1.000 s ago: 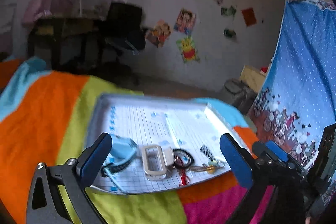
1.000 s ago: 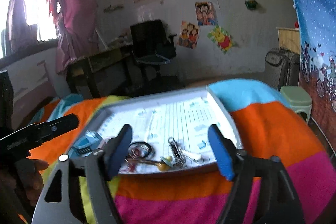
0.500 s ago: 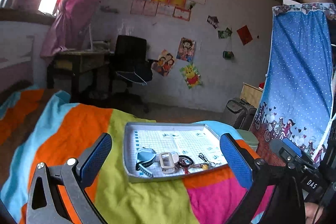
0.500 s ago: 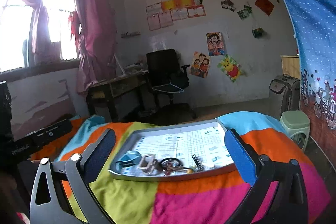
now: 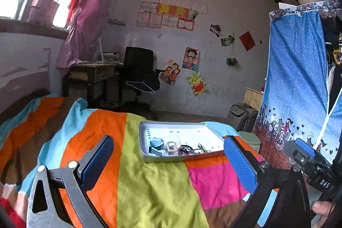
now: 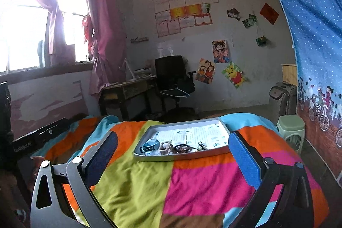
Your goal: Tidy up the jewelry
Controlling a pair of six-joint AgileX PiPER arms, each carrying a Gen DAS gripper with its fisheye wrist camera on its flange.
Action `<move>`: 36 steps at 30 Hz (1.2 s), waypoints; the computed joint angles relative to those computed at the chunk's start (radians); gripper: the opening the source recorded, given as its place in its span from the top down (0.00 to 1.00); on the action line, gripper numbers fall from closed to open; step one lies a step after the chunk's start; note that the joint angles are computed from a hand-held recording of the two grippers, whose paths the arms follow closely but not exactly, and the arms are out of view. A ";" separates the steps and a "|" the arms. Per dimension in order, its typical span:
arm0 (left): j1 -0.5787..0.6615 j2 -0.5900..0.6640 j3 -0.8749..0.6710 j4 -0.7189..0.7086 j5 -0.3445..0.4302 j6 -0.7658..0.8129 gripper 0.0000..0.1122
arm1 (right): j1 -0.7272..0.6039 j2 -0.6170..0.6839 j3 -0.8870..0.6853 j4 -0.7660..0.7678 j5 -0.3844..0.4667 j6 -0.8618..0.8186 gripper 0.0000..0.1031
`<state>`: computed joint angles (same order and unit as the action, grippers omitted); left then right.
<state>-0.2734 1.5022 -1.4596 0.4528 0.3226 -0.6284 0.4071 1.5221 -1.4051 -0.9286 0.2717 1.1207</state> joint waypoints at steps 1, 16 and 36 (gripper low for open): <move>-0.007 -0.021 0.022 0.028 0.004 -0.025 0.08 | 0.008 -0.026 0.028 -0.009 0.001 0.007 0.01; -0.077 -0.180 0.269 0.385 0.058 -0.374 0.08 | 0.083 -0.121 0.164 -0.041 0.063 0.003 0.01; -0.085 -0.168 0.299 0.496 0.059 -0.482 0.08 | 0.094 -0.099 0.166 -0.076 0.086 0.035 0.01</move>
